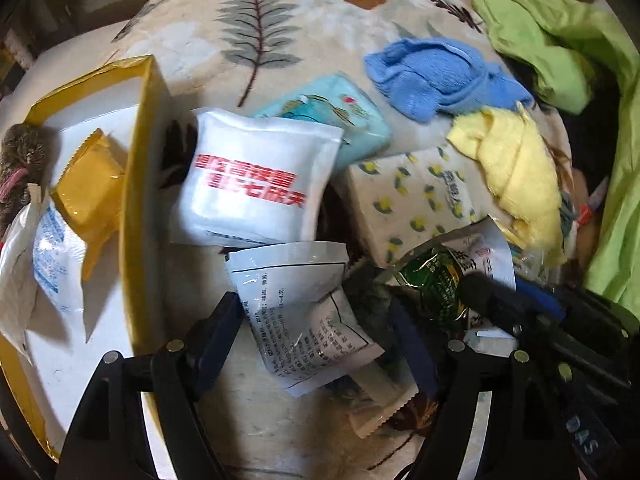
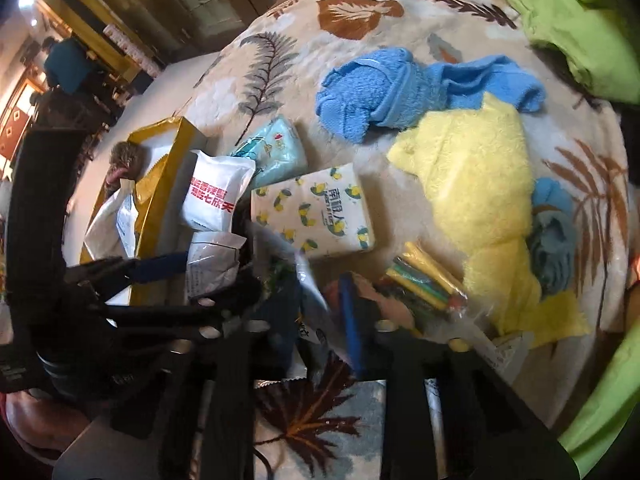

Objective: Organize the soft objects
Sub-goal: 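Grasp the white printed paper packet with the left tool while the right tool grasps the green packet, then drop both held packets into the white box and open both tools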

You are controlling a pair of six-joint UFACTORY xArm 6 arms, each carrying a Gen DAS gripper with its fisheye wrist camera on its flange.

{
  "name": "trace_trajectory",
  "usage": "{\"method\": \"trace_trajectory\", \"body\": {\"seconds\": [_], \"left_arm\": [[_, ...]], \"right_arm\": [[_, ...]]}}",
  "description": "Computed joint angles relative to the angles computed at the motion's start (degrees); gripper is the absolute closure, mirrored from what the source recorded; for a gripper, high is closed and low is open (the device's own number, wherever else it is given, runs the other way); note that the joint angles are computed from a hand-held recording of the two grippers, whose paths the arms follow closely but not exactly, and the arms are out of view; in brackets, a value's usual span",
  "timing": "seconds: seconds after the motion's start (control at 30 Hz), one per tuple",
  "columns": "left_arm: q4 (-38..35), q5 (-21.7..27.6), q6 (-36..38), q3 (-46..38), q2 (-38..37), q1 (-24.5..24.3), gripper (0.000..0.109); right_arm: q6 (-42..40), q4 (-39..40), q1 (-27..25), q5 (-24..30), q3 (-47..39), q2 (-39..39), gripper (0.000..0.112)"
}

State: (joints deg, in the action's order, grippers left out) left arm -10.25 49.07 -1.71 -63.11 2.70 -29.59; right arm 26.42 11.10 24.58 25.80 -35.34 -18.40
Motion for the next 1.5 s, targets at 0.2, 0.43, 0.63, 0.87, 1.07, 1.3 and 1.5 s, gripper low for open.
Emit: {"method": "trace_trajectory", "body": {"seconds": [0.2, 0.43, 0.63, 0.87, 1.07, 1.3, 1.5], "left_arm": [[-3.7, -0.9, 3.1, 1.5, -1.2, 2.0, 0.06], [-4.6, -1.2, 6.9, 3.7, -3.6, 2.3, 0.061], [-6.0, -0.3, 8.9, 4.5, -4.6, 3.0, 0.062], [-12.9, 1.9, 15.6, 5.7, -7.6, 5.2, 0.063], [-15.5, 3.2, 18.4, 5.2, -10.8, 7.4, 0.063], [-12.1, 1.0, 18.8, 5.6, -14.8, 12.0, 0.063], [-6.5, -1.9, 18.3, 8.1, -16.3, 17.4, 0.063]], "right_arm": [[2.6, -1.3, 1.6, -0.5, 3.0, -3.3, 0.103], [2.5, -1.4, 2.7, -1.5, 2.1, -2.0, 0.102], [6.4, -6.6, 2.7, 2.1, -0.8, 0.4, 0.099], [6.2, 2.8, 2.3, -2.3, 5.5, -6.3, 0.104], [2.5, 15.4, 1.8, -6.8, 12.2, -15.8, 0.104], [-16.4, 42.1, 8.6, -14.2, 5.6, -10.2, 0.104], [-34.7, 61.2, 12.8, -12.6, -8.9, 4.5, 0.104]]}}
